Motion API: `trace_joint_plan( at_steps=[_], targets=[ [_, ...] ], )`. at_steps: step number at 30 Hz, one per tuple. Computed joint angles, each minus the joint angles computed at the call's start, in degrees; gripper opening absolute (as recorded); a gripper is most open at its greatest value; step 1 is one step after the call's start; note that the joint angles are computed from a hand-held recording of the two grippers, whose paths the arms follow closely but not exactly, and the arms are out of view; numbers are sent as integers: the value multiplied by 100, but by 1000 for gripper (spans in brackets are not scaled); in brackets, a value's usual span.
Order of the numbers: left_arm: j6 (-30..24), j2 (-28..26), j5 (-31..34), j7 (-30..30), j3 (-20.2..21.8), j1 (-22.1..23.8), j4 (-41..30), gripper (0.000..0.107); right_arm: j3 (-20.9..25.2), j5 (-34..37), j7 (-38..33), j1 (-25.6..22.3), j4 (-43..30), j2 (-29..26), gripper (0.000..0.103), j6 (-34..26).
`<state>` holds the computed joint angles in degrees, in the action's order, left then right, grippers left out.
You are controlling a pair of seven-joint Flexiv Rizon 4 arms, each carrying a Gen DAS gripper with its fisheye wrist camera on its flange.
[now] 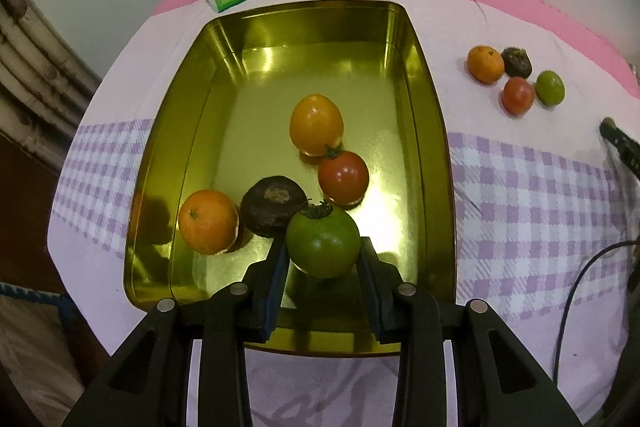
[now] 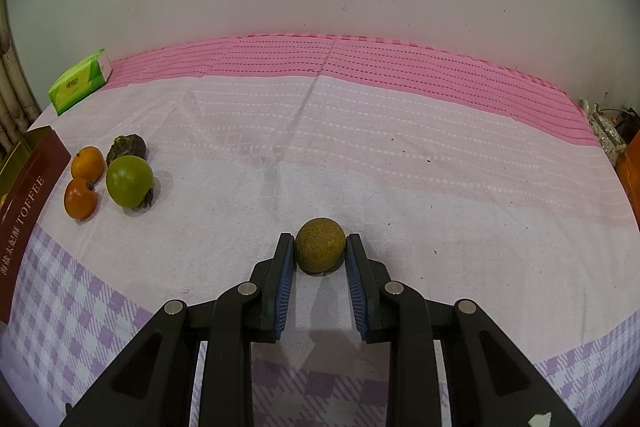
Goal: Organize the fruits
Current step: 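Carry the green tomato into the tin tray and open the left gripper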
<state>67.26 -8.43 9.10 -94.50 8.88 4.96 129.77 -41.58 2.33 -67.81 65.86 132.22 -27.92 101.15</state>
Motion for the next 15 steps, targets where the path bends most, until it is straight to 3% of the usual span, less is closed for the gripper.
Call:
trace_joint_plan(
  at_steps=[15],
  targets=[
    [-40,-80,370,-314,50,-91,-77,36,-40,-2,25,49,0,-12,25,-14]
  ],
)
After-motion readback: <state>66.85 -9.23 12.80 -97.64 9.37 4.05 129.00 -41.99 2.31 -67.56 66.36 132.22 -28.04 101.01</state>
